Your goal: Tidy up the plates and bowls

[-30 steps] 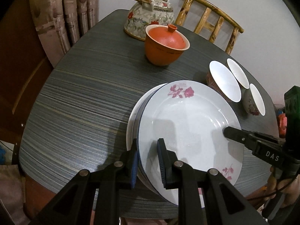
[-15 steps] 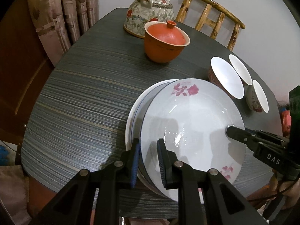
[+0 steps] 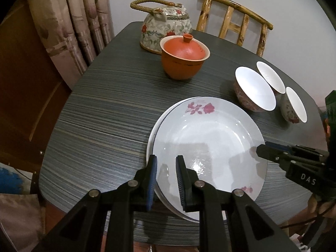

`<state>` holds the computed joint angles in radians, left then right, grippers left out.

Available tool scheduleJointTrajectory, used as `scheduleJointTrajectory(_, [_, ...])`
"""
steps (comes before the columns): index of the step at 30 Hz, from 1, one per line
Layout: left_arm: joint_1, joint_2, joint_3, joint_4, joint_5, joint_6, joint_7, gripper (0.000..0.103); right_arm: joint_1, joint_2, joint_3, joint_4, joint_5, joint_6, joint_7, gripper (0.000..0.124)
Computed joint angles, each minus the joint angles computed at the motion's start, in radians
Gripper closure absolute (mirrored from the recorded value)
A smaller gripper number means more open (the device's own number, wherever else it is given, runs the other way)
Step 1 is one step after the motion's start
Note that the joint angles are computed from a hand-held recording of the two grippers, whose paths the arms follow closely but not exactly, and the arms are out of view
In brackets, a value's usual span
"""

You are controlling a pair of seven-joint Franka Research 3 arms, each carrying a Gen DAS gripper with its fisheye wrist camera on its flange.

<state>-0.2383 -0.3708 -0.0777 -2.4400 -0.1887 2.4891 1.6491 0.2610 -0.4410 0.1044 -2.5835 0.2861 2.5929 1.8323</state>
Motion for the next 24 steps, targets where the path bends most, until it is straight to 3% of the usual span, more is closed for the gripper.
scheduleJointTrajectory(11, [0.008,-0.034,-0.035,-0.029,0.09,0.032,-0.093,0.084,0.018,-0.031,-0.02,-0.017,0.034,-0.002,-0.03,0.104])
scheduleJointTrajectory(14, [0.002,-0.044,-0.045,-0.035,0.114,0.04,-0.124,0.075,0.017,-0.053,-0.02,-0.031,0.043,-0.001,-0.045,0.101])
scheduleJointTrajectory(19, [-0.021,-0.047,-0.051,-0.033,0.137,0.045,-0.149,0.075,0.012,-0.093,-0.023,-0.054,0.05,-0.006,-0.064,0.101])
scheduleJointTrajectory(24, [-0.073,-0.05,-0.028,-0.033,0.077,0.056,-0.125,0.075,-0.011,-0.145,-0.017,-0.089,0.031,-0.014,-0.068,0.101])
